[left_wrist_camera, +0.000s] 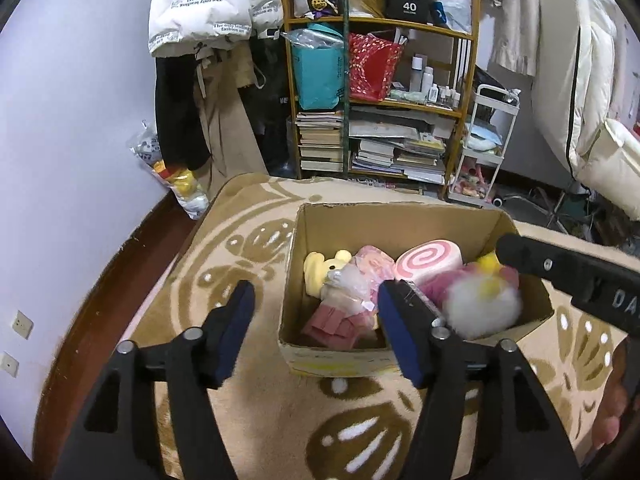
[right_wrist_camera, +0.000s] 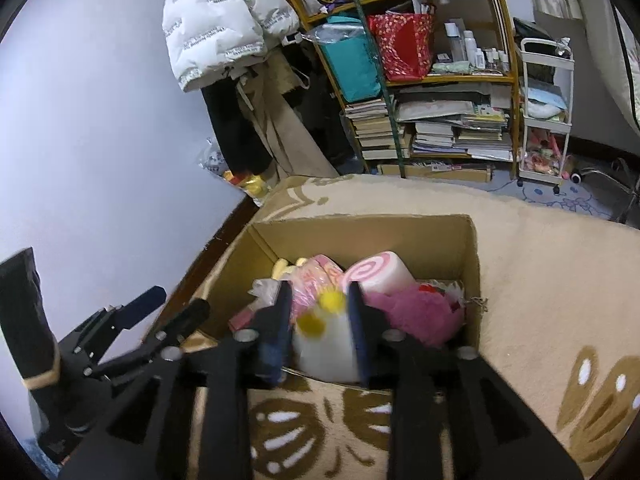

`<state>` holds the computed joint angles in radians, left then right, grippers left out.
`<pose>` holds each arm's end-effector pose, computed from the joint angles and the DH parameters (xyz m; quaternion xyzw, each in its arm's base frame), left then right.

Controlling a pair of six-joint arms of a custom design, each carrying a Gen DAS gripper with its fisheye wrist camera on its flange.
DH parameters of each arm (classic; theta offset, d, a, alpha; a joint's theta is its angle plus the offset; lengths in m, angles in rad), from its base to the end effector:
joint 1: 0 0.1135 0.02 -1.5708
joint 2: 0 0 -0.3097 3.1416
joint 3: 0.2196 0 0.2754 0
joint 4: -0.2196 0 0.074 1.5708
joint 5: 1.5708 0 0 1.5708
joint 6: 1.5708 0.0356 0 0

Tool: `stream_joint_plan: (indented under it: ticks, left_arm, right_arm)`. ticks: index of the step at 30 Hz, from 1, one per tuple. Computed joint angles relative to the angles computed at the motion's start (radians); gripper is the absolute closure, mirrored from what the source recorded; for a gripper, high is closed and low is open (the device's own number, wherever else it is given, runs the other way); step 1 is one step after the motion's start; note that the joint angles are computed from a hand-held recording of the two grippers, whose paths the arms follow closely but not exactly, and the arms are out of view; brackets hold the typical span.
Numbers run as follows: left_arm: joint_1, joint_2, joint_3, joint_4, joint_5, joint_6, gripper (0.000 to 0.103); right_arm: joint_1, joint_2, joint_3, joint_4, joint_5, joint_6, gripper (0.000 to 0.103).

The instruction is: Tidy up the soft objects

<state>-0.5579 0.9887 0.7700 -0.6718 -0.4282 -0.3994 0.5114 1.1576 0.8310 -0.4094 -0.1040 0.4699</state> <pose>0.1708 -0.0891 0.2897 0.0023 0.9239 0.0276 0.3816 0.2167 0.1258 0.2943 -0.0400 0.9123 0.2327 0.3347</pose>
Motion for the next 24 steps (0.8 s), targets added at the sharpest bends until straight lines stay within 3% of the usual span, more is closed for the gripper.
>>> stream_joint_plan:
  ticks: [3, 7, 11, 15, 21, 24]
  left_arm:
    - [-0.025, -0.019, 0.005, -0.025, -0.041, 0.006, 0.03]
    - [-0.038, -0.056, 0.021, -0.078, -0.048, 0.011, 0.015]
    - [-0.102, -0.095, 0.043, -0.16, -0.12, -0.015, 0.013]
    - [-0.182, -0.164, 0.074, -0.241, -0.186, -0.076, 0.002]
    - [-0.427, -0.192, 0.173, -0.49, -0.401, -0.33, 0.001]
    - [-0.647, -0.149, 0.247, -0.733, -0.526, -0.609, 0.001]
  right_arm:
    - [0.022, 0.003, 0.025, -0.025, 0.028, -0.012, 0.065]
    - [0.045, -0.032, 0.042, -0.064, 0.076, -0.019, 0.034]
    - [0.053, -0.08, 0.059, -0.111, 0.098, -0.024, 0.019]
    - [0.068, -0.154, 0.068, -0.163, 0.134, -0.021, 0.001]
    - [0.109, -0.303, 0.1, -0.275, 0.199, -0.027, 0.0]
    - [0.135, -0.373, 0.105, -0.311, 0.231, -0.034, 0.0]
